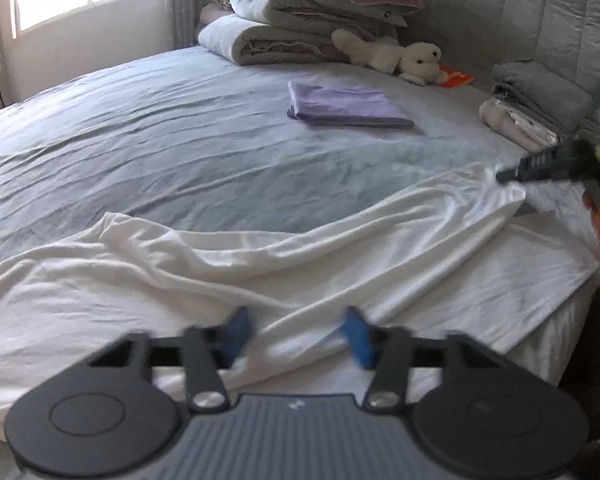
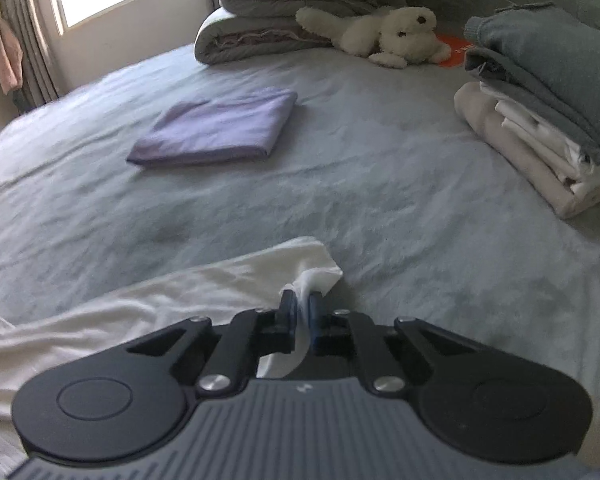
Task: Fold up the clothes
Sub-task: 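Grasp the garment with the left gripper while the right gripper pulls its corner away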
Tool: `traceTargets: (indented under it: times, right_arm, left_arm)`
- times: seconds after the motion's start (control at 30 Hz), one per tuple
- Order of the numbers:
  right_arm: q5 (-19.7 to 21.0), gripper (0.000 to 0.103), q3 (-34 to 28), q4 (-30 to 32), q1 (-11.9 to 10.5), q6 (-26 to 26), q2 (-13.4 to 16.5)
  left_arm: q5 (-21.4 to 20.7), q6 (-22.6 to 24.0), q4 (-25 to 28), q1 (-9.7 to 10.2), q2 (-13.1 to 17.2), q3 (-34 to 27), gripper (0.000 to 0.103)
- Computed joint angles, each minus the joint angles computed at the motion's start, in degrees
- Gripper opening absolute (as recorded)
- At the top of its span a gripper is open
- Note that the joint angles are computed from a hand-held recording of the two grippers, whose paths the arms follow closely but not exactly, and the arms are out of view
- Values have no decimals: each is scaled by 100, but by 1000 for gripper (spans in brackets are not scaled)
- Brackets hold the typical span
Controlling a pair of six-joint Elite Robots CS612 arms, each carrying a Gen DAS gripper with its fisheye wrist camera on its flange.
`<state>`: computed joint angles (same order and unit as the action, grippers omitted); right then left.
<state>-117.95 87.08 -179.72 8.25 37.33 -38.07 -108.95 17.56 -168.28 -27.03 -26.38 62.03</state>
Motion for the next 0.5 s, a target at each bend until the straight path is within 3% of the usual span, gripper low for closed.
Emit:
traceTargets:
  times: [0.03,0.1,0.3,0.5]
  right_arm:
    - [-36,7,22,-76,7,-47,-26]
    - [-106,7,65,-232,21,-146,-77]
    - [-279,7,208,-494,116,-397,-247]
    - [-240,7,540,-767,232,-357,-430]
  left_arm:
    - [-38,28,69,1,-11,1,13]
    - [-107,33,151,6,-37,13,4]
    - [-431,-392,-384,121,-149,219,2]
    - [-761,-225,-306,205,-275,381,2]
